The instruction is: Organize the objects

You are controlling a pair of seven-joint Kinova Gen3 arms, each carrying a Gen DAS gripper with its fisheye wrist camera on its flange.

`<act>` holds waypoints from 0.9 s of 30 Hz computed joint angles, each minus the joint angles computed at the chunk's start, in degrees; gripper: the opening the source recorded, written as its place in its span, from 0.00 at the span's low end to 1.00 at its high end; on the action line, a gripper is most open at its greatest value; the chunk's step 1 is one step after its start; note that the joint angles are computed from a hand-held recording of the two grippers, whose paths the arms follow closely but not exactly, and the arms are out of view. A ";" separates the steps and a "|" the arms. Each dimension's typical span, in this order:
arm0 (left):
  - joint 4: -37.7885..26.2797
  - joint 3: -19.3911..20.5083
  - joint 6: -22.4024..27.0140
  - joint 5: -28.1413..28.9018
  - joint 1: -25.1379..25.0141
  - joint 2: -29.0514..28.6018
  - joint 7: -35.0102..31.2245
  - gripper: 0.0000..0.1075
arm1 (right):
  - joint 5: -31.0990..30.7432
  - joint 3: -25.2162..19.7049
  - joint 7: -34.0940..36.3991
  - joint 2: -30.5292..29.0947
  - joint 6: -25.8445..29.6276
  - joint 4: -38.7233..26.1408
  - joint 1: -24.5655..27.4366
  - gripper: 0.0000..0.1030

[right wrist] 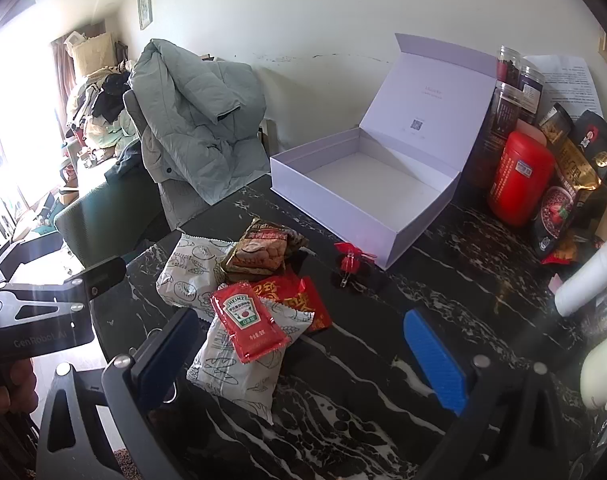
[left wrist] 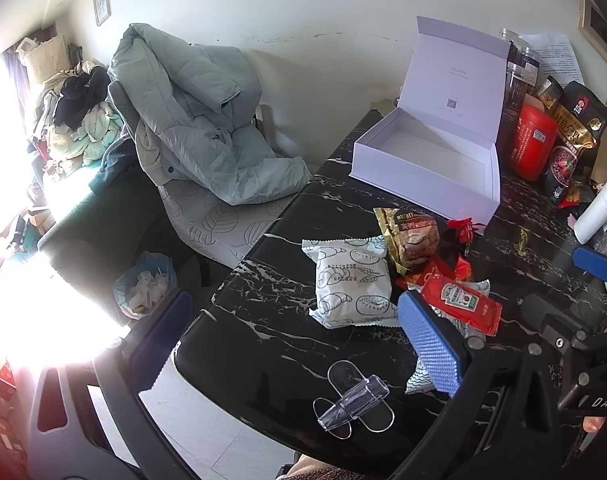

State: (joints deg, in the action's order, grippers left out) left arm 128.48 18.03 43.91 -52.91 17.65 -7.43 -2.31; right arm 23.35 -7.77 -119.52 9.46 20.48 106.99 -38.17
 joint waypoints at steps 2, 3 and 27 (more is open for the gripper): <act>0.05 0.15 0.16 -0.06 0.02 -0.04 0.26 0.96 | -0.16 -0.09 0.24 0.02 -0.04 -0.01 0.07 1.00; 0.16 0.18 0.17 -0.08 0.04 -0.15 0.42 0.96 | -0.12 -0.05 0.23 -0.03 -0.09 0.04 0.03 1.00; 0.93 0.99 0.88 0.27 0.13 -0.94 1.55 0.96 | 1.43 -0.42 -1.42 -1.06 0.13 0.71 -0.21 1.00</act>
